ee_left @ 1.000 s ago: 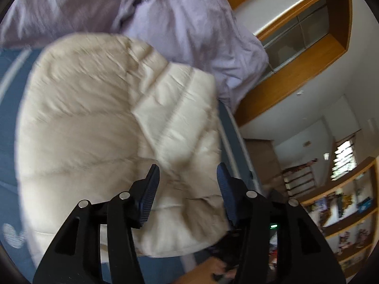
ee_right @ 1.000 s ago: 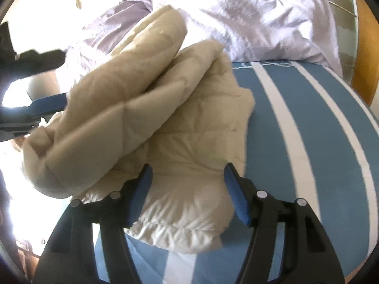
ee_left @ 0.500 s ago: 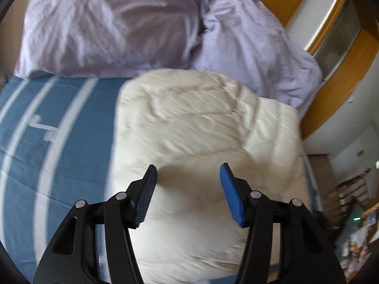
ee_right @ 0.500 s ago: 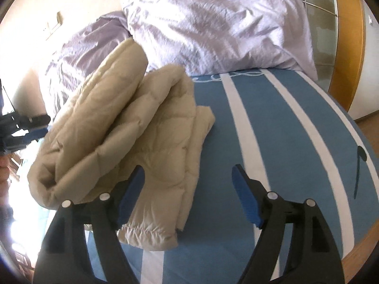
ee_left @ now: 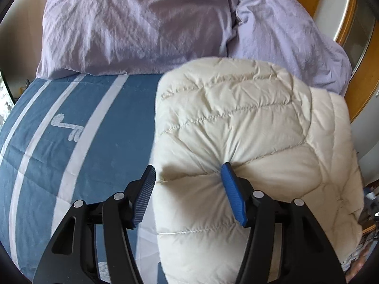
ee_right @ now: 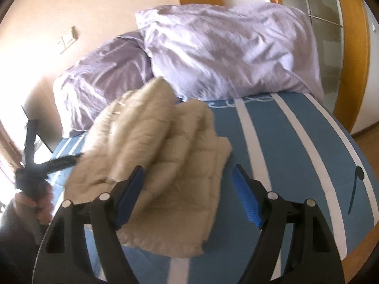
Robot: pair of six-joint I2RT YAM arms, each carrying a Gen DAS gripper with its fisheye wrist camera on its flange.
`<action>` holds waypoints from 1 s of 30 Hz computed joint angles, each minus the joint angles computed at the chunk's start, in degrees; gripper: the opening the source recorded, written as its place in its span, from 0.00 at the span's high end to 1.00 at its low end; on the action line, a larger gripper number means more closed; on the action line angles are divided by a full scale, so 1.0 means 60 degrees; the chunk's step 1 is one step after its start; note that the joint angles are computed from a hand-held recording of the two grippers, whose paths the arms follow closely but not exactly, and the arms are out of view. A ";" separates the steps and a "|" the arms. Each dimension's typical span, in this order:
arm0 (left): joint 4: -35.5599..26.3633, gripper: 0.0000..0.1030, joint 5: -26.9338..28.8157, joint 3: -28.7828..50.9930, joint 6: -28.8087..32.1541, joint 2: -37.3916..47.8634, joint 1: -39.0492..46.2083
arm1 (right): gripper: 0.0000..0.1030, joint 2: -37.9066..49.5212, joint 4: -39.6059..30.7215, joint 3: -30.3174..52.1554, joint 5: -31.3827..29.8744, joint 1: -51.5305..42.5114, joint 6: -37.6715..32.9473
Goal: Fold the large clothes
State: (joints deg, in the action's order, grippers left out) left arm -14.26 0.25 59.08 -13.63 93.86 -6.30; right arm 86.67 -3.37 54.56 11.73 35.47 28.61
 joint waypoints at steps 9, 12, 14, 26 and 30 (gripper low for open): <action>0.0468 0.42 -0.0219 -0.0242 0.0077 0.0350 -0.0708 | 0.40 0.0833 -0.0402 0.1425 0.0008 0.0559 -0.0097; 0.0540 0.42 -0.0135 -0.0218 0.0010 0.0477 -0.0743 | 0.49 0.1323 -0.0576 0.2014 0.0079 0.0689 -0.0056; 0.0594 0.42 -0.0084 -0.0211 0.0008 0.0535 -0.0731 | 0.54 0.1629 -0.0716 0.2395 0.0158 0.0764 -0.0060; 0.0727 0.42 0.0049 -0.0156 0.0223 0.0688 -0.0699 | 0.59 0.3629 -0.1953 0.5196 0.1665 0.0862 0.0382; 0.0828 0.42 0.0116 -0.0190 0.0271 0.0716 -0.0673 | 0.59 0.3998 -0.1956 0.5468 0.2066 0.0677 0.0356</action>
